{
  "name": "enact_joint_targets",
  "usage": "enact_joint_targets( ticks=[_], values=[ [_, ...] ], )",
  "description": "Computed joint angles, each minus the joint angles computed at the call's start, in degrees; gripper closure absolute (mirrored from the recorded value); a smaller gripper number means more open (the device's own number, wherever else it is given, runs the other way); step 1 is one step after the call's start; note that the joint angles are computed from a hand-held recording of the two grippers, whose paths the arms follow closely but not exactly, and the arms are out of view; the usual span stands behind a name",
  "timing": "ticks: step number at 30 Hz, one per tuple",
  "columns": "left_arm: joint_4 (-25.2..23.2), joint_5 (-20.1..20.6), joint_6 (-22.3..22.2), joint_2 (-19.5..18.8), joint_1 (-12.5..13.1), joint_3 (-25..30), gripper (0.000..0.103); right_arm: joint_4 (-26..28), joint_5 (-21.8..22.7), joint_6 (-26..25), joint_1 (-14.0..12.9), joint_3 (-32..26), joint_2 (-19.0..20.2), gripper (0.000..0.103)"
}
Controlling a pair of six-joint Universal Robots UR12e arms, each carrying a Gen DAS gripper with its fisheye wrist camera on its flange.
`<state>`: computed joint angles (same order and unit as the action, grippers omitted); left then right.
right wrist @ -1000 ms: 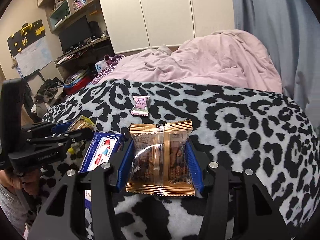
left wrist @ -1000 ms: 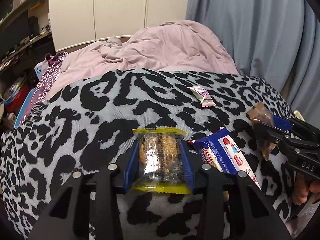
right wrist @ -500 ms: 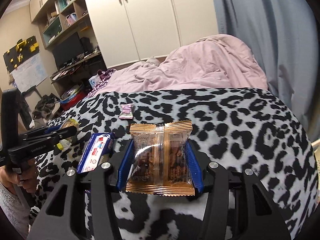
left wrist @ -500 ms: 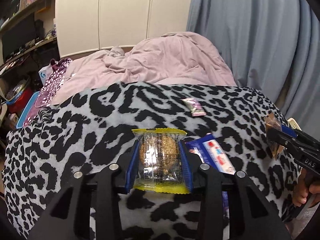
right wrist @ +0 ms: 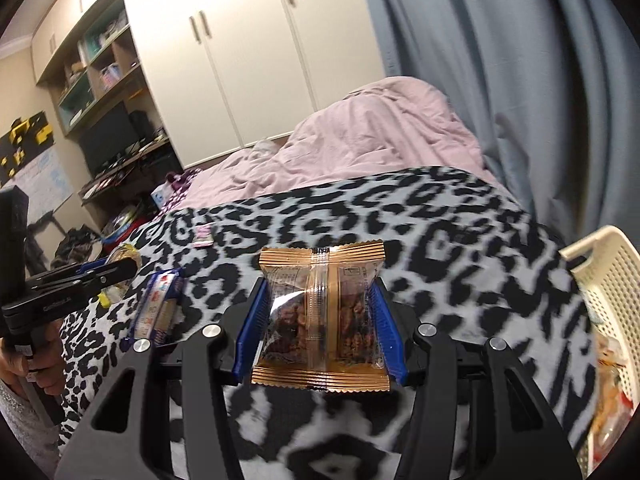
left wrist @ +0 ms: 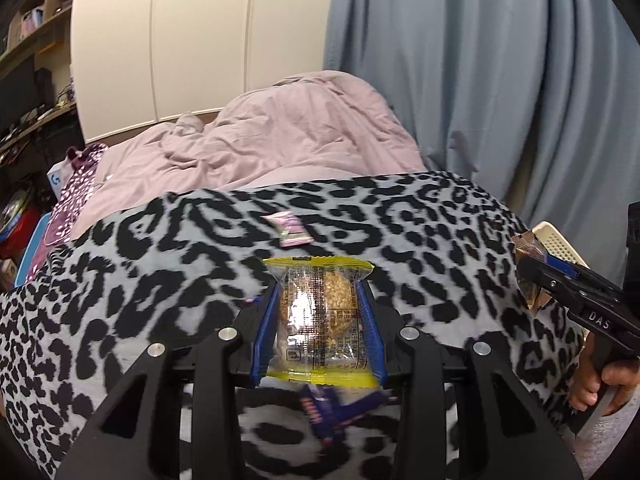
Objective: Organize snacks
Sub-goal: 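Carry the brown nut packet into the basket and open the right tool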
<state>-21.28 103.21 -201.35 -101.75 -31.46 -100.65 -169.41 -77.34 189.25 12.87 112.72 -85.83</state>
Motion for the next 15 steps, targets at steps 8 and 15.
enact_joint_targets(
  ticks=[8, 15],
  values=[
    [-0.76, -1.71, 2.04, -2.35, -1.86, 3.32, 0.065, -2.11, -3.67, 4.20, -4.28, 4.93, -3.89, 0.051],
    [-1.41, -3.08, 4.15, -4.39, -3.18, 6.36, 0.065, -1.99, -8.46, 6.30, -8.18, 8.97, -7.46, 0.051]
  ],
)
